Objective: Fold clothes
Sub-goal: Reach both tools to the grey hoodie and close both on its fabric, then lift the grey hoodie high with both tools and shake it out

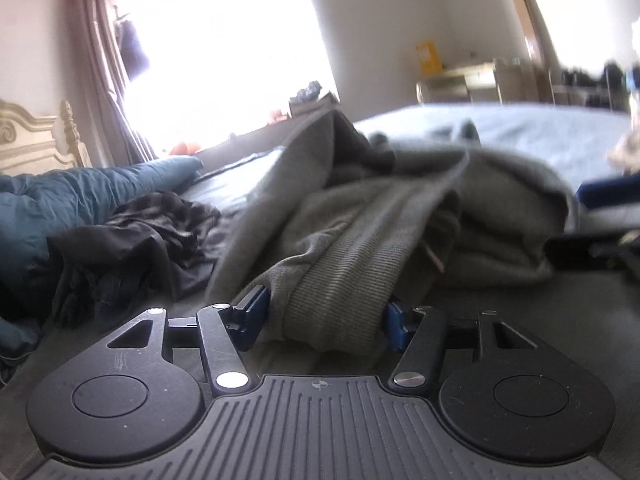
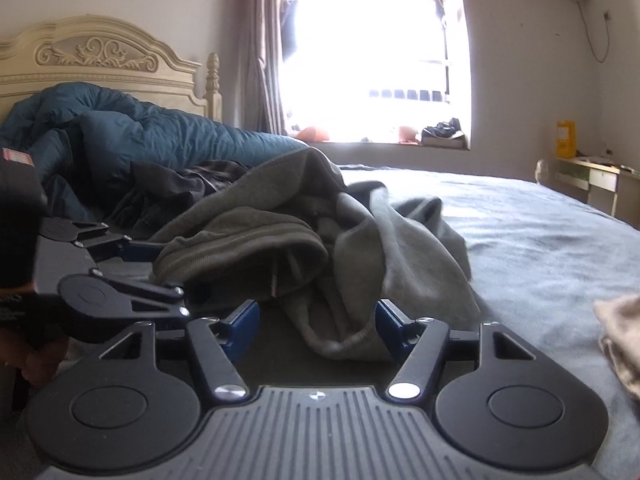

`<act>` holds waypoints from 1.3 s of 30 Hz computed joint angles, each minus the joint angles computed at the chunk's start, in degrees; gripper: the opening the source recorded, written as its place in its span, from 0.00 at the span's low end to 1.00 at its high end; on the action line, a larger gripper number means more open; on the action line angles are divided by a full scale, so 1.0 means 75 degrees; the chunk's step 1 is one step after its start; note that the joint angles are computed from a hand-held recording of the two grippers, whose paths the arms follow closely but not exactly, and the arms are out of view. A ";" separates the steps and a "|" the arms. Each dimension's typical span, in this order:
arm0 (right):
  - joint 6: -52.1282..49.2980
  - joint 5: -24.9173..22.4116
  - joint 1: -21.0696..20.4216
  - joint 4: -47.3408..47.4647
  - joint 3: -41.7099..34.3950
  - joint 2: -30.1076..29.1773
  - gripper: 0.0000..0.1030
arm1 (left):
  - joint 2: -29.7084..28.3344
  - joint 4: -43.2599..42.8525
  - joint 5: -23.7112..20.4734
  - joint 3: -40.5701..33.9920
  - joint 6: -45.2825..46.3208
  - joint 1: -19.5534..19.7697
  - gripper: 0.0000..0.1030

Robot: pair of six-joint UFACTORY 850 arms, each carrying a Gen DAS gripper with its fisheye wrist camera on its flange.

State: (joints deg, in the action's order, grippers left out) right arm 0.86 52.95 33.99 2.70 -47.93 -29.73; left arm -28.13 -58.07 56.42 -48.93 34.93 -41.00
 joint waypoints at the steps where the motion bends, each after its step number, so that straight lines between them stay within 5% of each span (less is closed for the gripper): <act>1: 0.0105 -0.0033 0.0037 0.0074 -0.0096 -0.0038 0.66 | 0.0096 0.0150 0.0002 0.0097 -0.0232 0.0049 0.58; 15: 0.3803 -0.1732 -0.0253 -0.2097 -0.2121 -0.1026 0.62 | 0.0477 0.1257 0.0042 0.0136 -0.1714 0.0955 0.59; 22: 0.7196 -0.2409 -0.0485 -0.4985 -0.2994 -0.1639 0.51 | 0.0447 0.1784 -0.0233 0.0067 -0.1936 0.1302 0.61; 25: 0.7473 -0.2506 -0.0433 -0.5354 -0.3262 -0.1817 0.51 | 0.0413 0.1996 -0.0378 0.0026 -0.1982 0.1370 0.58; 27: 0.7833 -0.2574 -0.0436 -0.5716 -0.3459 -0.1938 0.34 | 0.0394 0.2043 -0.0424 0.0003 -0.2036 0.1384 0.46; 29: 0.7348 -0.2798 -0.0340 -0.5399 -0.3493 -0.1940 0.25 | 0.0426 0.1881 -0.0404 0.0002 -0.2051 0.1350 0.32; 30: 0.6630 -0.2864 -0.0267 -0.4884 -0.3327 -0.1796 0.17 | 0.0468 0.1674 -0.0345 0.0012 -0.2026 0.1295 0.31; 34: 0.3432 -0.2955 0.0062 -0.2468 -0.2596 -0.1116 0.12 | 0.0794 0.1171 -0.0042 0.0223 -0.2174 0.1066 0.25; 39: -0.0563 -0.1828 0.0357 0.0329 -0.1290 -0.0045 0.06 | 0.1421 0.0707 0.0571 0.0684 -0.2333 0.0569 0.22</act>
